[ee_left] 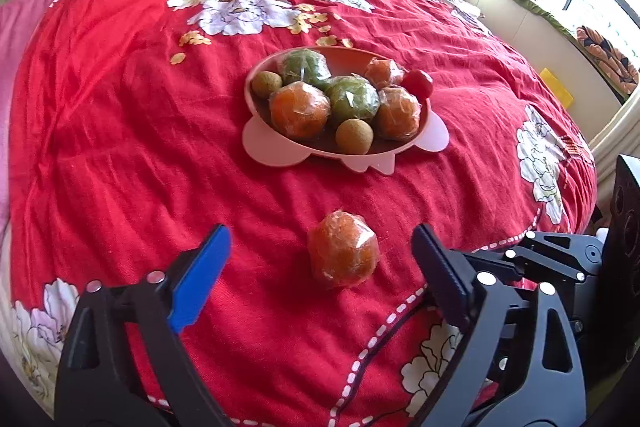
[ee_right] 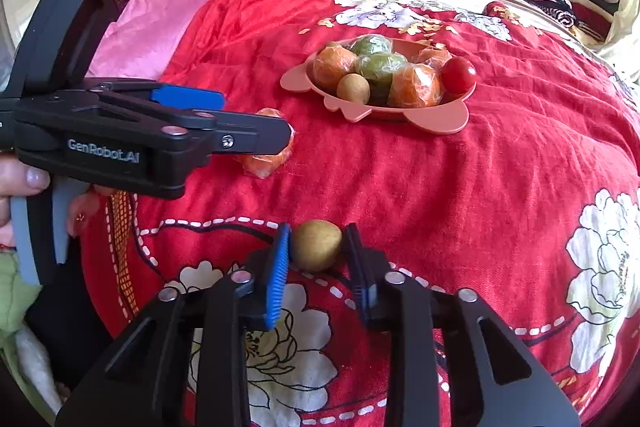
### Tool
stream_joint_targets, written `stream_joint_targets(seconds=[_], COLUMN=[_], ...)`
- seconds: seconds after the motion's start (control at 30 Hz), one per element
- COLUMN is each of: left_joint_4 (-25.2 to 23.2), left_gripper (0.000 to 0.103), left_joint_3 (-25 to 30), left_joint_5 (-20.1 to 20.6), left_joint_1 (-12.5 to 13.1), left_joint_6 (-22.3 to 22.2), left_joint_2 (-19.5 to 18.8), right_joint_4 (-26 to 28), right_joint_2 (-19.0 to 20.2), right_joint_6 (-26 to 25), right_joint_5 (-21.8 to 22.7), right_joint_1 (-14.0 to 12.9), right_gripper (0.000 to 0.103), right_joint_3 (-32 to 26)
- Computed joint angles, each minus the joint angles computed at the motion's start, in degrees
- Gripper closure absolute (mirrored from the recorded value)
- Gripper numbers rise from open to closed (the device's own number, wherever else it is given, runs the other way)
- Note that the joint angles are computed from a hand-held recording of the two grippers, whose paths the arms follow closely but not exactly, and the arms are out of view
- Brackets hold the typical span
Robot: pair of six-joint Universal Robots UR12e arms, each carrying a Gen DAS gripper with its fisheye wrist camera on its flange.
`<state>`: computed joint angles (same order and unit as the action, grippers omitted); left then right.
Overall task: Organize fruits
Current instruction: 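Grasp the brown fruit with the right tool while the left tool grasps the wrapped orange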
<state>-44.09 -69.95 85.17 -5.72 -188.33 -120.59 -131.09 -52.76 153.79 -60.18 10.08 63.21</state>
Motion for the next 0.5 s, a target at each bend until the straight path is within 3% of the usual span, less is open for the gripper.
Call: stream_joint_targets(seconds=[0.13,0.5], left_joint_4=[-0.5,-2.2], left_gripper=[0.039,0.067], left_joint_3=[0.2,1.2], left_joint_5=[-2.6,-1.0], left_joint_1=[0.1,-0.3], left_joint_6=[1.0,2.3], left_joint_2=[-0.2,-1.3], right_joint_4=[0.6,0.5], right_joint_2=[0.1,-0.1], right_joint_6=[0.5,1.0], right_joint_5=[1.1,2.8], right_joint_1=[-0.3,-0.7], right_gripper=[0.078,0.078], right_joint_3=[-0.2,0.0])
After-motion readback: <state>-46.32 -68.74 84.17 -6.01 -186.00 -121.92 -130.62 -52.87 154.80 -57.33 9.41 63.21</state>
